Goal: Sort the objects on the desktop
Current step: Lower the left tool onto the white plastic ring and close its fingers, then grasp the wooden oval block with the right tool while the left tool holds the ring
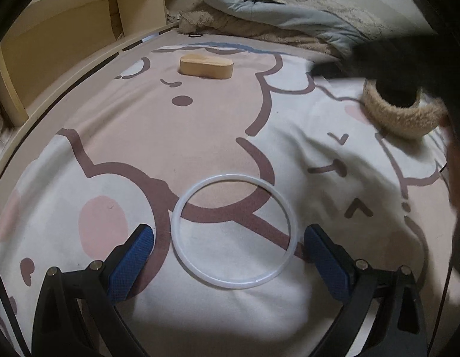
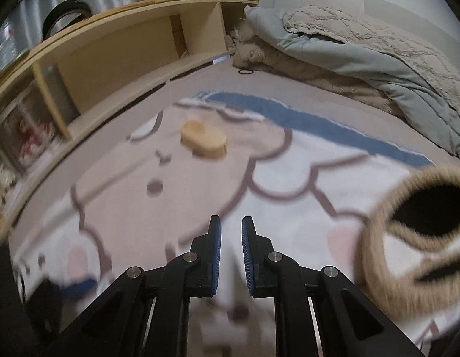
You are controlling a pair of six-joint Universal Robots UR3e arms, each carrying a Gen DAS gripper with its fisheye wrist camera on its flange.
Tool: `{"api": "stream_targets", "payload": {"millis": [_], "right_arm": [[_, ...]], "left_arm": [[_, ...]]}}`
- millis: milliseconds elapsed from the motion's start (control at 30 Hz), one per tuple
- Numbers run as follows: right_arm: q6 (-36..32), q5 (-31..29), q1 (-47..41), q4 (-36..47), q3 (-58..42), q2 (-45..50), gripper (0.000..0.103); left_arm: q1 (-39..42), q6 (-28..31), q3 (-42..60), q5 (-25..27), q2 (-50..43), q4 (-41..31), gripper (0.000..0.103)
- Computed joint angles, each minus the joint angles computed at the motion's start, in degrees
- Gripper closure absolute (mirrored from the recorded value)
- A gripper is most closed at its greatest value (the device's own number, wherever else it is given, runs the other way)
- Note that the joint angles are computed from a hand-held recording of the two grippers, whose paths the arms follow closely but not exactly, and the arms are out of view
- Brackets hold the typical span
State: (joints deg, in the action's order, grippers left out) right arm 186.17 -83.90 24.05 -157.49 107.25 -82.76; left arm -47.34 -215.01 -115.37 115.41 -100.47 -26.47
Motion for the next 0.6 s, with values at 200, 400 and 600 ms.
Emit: {"api": "stream_targets", "payload": {"millis": [200,400,600], "right_arm": [[3.43,2.1,-0.74,6.29,-17.25,12.53,0.088],[4.63,1.31,-0.07,6.64,-27.18,20.98,0.088],[4.54,-0.19,0.5,6.55,-33.89,27.23,0.037]], "left_arm": [[-0.2,-0.99,-0.56,1.36,0.49,0.02,0.019],[-0.21,-1.49,-1.85,1.59,1.38,1.89,0.019],[-0.75,-7.98,-3.73,7.65,5.47,-1.22,0.019]]}}
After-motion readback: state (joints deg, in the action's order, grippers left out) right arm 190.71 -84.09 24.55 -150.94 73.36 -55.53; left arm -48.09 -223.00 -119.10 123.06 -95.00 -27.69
